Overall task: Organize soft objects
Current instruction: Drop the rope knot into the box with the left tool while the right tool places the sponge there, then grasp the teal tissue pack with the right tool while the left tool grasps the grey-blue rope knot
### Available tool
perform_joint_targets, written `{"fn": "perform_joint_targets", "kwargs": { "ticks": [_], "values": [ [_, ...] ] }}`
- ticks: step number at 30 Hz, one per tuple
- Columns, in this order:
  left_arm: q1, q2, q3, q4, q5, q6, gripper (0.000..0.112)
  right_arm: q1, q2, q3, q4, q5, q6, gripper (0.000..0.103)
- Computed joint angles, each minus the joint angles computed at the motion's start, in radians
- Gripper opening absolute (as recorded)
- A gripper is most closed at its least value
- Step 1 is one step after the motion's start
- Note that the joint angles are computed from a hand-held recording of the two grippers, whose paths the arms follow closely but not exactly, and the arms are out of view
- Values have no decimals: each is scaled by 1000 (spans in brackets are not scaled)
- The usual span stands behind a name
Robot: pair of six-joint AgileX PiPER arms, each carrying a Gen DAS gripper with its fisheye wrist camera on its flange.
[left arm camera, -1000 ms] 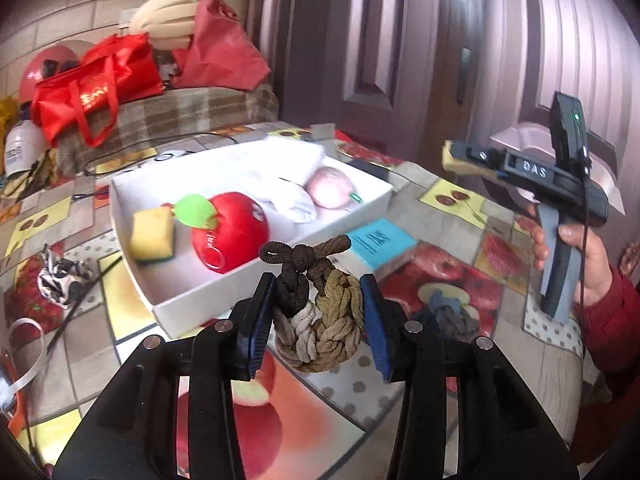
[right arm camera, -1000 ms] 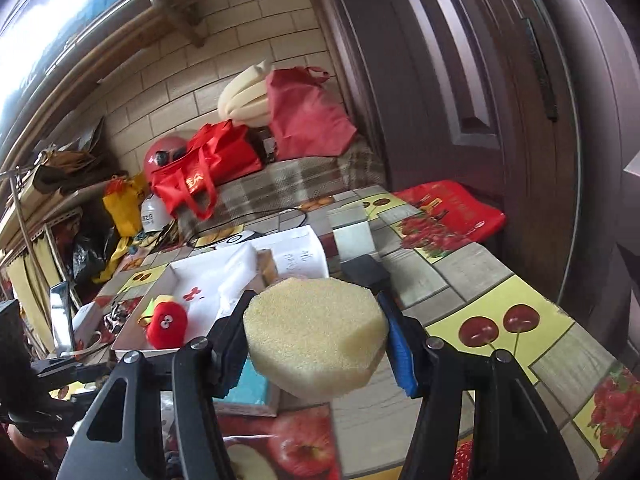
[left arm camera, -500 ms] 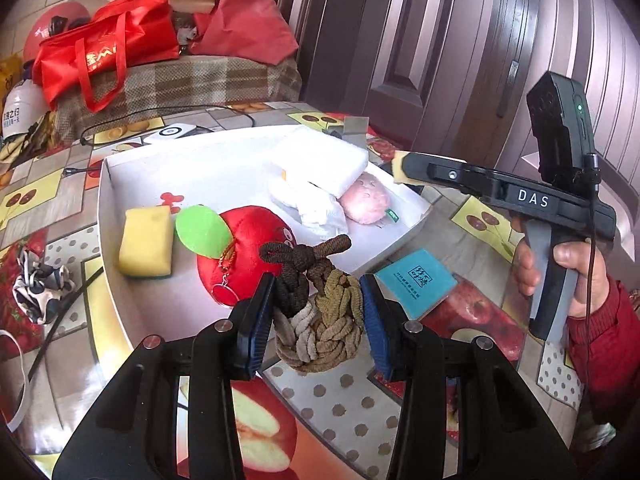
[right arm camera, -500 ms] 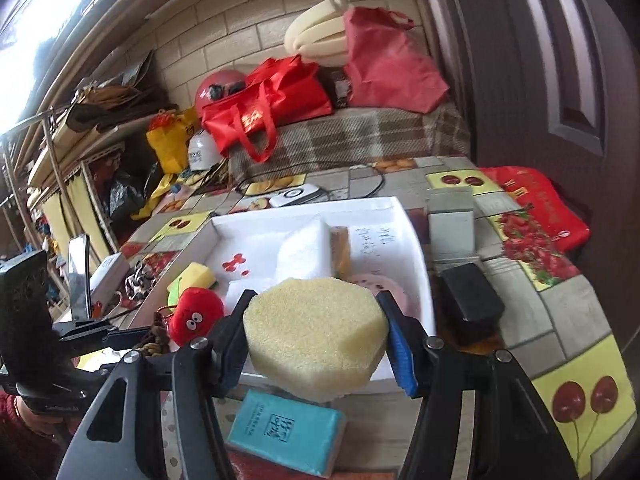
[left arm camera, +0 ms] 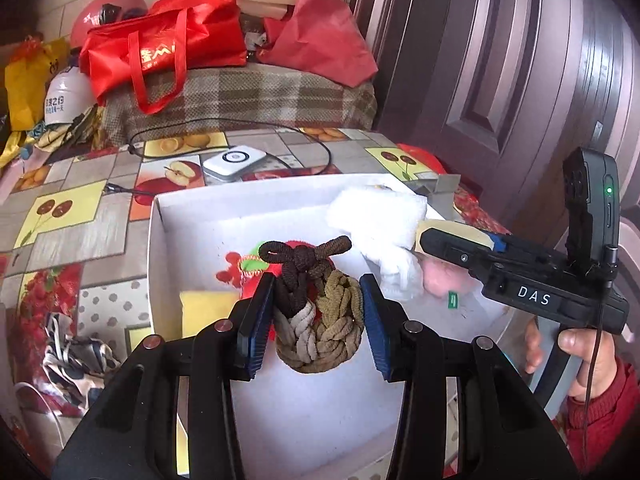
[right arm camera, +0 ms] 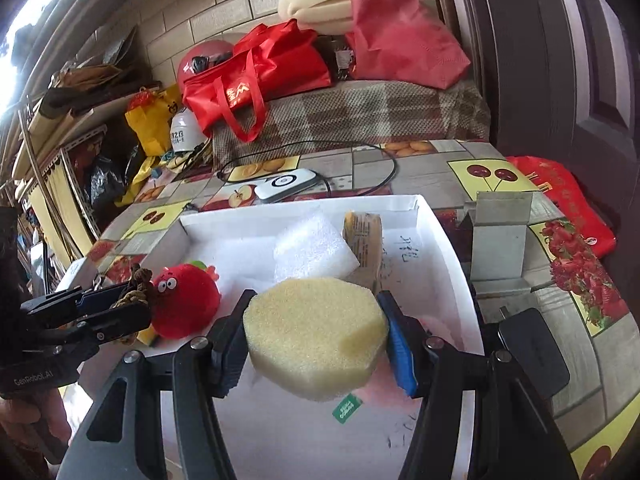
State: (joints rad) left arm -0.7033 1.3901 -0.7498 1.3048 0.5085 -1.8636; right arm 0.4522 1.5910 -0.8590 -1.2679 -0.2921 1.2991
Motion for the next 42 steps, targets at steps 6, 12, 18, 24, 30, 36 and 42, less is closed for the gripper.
{"fn": "perform_joint_targets", "kwargs": {
  "ticks": [6,12,18,24,30,36,42],
  "values": [
    [-70,52,-16,41,139,-48,43,49,-36,35,109,18,-133,61],
    [-126,56,-12,80,277,-112,99,41,-54,57,178,-9,-208,84],
    [-155,30,-9,76,339,-113,103,-9,-75,92,288,-85,-287,88],
    [-201,-7,-11,91,372,-109,103,-60,-115,132,302,-132,-272,92],
    [-282,-45,-27,126,365,-73,103,-137,-183,207,181,-193,-149,94],
    [-301,-139,64,302,38,-190,103,-257,-237,336,95,-319,-110,94],
    [-448,-92,119,172,-56,-95,103,-255,-292,367,-210,-246,175,94]
  ]
}}
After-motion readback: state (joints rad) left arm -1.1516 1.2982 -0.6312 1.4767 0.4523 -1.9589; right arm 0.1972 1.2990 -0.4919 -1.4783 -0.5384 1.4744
